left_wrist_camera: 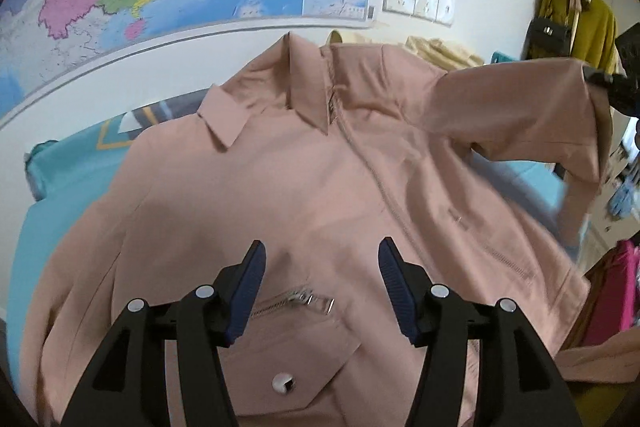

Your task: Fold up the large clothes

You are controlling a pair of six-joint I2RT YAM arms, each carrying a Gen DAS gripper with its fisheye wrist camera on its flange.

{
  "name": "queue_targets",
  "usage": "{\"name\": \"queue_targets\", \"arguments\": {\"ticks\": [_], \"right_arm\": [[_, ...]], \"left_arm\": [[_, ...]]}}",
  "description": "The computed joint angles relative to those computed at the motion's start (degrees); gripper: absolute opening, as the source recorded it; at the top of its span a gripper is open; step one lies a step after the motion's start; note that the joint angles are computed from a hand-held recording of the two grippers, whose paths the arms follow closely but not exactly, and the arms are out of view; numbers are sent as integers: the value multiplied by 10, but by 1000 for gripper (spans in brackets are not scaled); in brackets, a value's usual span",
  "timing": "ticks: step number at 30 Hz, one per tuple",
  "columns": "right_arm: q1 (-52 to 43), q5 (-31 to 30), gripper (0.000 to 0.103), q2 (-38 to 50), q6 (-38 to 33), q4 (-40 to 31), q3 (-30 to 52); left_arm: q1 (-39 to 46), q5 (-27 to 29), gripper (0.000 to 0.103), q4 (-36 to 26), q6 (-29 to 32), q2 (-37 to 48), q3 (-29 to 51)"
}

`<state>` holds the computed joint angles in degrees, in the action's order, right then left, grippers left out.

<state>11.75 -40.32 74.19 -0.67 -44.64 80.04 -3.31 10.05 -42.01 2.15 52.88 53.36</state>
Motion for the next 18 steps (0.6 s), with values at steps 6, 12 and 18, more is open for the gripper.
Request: {"name": "queue_targets", "arguments": {"ticks": [6,12,18], "right_arm": [[142,20,2,130,54,34,129],[234,63,26,359,82,-1,321],[226,121,48,376,83,15,282]], "left_arm": [[74,95,57,-3,23,-13,18],[118,101,62,-25,31,-32,12],[138,124,64,-39,43,-20,-13]]}}
